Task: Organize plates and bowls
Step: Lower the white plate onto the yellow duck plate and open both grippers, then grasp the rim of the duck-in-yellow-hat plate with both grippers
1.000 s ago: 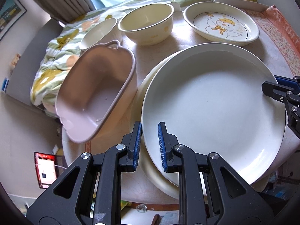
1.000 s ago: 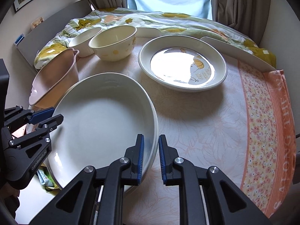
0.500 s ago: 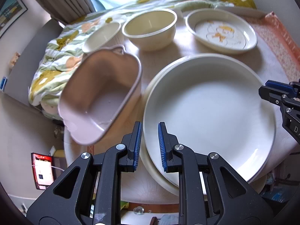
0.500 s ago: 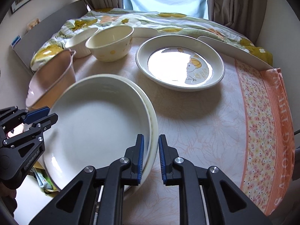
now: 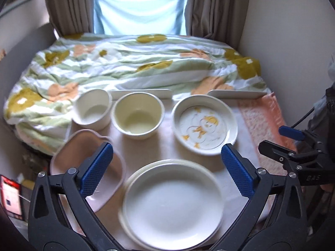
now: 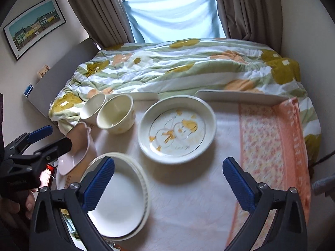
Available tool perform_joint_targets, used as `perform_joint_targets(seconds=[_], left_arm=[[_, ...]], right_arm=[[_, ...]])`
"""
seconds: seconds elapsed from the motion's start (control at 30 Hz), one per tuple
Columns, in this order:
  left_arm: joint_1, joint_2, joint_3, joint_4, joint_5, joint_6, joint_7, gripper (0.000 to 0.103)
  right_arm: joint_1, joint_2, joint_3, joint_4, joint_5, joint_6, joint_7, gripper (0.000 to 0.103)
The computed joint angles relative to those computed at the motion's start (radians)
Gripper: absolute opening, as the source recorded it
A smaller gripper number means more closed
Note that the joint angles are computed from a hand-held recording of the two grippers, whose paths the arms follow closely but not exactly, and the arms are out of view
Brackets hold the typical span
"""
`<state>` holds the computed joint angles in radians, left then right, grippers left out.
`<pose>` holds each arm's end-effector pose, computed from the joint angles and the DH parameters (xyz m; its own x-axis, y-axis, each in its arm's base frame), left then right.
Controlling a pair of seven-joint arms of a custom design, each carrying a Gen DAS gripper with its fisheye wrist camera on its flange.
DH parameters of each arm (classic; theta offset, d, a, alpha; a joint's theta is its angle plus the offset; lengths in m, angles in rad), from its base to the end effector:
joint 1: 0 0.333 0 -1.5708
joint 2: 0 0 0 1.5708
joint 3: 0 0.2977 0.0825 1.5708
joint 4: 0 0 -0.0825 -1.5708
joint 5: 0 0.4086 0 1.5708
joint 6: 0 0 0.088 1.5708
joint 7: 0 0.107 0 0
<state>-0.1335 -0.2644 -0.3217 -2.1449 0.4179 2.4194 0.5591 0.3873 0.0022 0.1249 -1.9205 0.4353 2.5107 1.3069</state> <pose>0.4894 -0.2503 0.5420 0.2600 -0.9596 0.1075 -0.7458 -0.2703 -0.6088 0.5486 0.3046 0.5262 0.5335 -0.8061 -0.2562 -0.7566 -0.3195 -0.5705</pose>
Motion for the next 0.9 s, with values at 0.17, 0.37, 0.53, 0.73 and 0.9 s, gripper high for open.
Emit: perform_joint_targets(seconds=[0.17,0.37,0.53,0.73,0.9], left_arm=[[-0.009,0.145,0.049,0.071,-0.126,0.074,-0.010,0.102],[-0.050,0.327,0.092,0.193,-0.127,0.027,-0.083,0.100],[-0.086,0.444,0.139,0.283,-0.173,-0.010,-0.098,0.077],[-0.110,0.504,0.174,0.328,-0.214,-0.042,-0.103,0.057],[-0.116,0.518,0.181,0.337,-0.232,-0.044,-0.094,0.042]], right_arm=[[-0.050,0.137,-0.009,0.153,0.033,-0.049,-0.112,0.103],[-0.091,0.389,0.006,0.461,-0.112,-0.275,-0.066,0.103],[-0.148,0.617,0.068,0.740,-0.054,-0.465,-0.122,0.097],[-0.151,0.785,0.098,0.963,-0.035,-0.619,-0.168,0.060],[-0.149,0.821,0.102,1.010,-0.021,-0.642,-0.192,0.033]])
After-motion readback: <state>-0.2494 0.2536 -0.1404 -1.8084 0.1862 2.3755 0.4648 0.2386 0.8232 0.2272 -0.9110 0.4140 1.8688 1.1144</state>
